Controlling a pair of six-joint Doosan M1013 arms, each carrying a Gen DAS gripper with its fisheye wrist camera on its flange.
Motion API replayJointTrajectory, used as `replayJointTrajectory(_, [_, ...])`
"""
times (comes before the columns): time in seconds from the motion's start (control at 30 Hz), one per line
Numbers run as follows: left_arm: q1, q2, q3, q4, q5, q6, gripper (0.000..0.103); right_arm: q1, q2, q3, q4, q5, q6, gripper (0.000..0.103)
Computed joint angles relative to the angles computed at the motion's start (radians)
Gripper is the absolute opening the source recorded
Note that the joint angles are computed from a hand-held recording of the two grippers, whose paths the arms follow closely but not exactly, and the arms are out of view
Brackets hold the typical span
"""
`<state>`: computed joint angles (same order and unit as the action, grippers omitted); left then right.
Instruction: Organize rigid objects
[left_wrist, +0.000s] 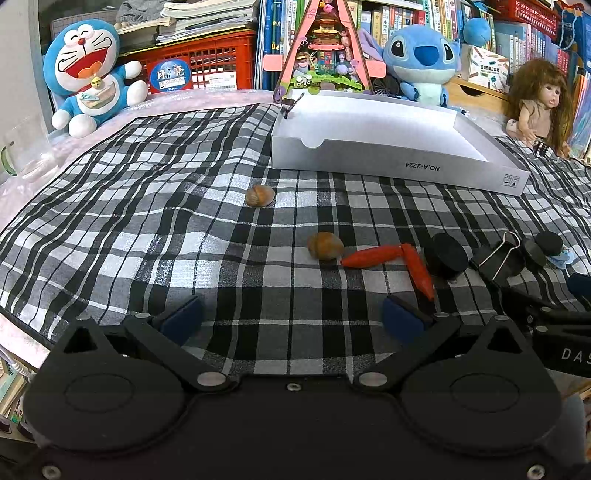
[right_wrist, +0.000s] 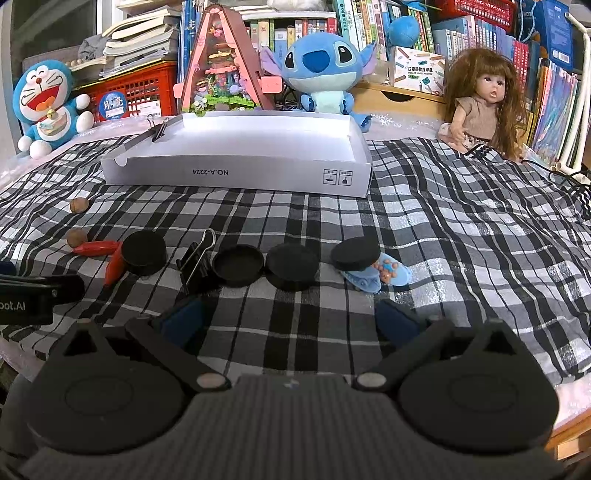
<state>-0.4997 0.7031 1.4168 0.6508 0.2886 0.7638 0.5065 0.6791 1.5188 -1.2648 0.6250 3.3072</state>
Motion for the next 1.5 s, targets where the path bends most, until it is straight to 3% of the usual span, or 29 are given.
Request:
replayJointTrajectory(0.9, [0.001,-0.001,-0.004,-0.021,0.005,0.021,0.103,0.002,-0.001,-0.002,0.007,0.012,0.009,0.103])
replayJointTrajectory(1.5, [0.001,0.0,-0.003,-0.016,0.004,0.016,0.103,0.009,0.002,0.008,-0.059,0.023,0.07,0.103])
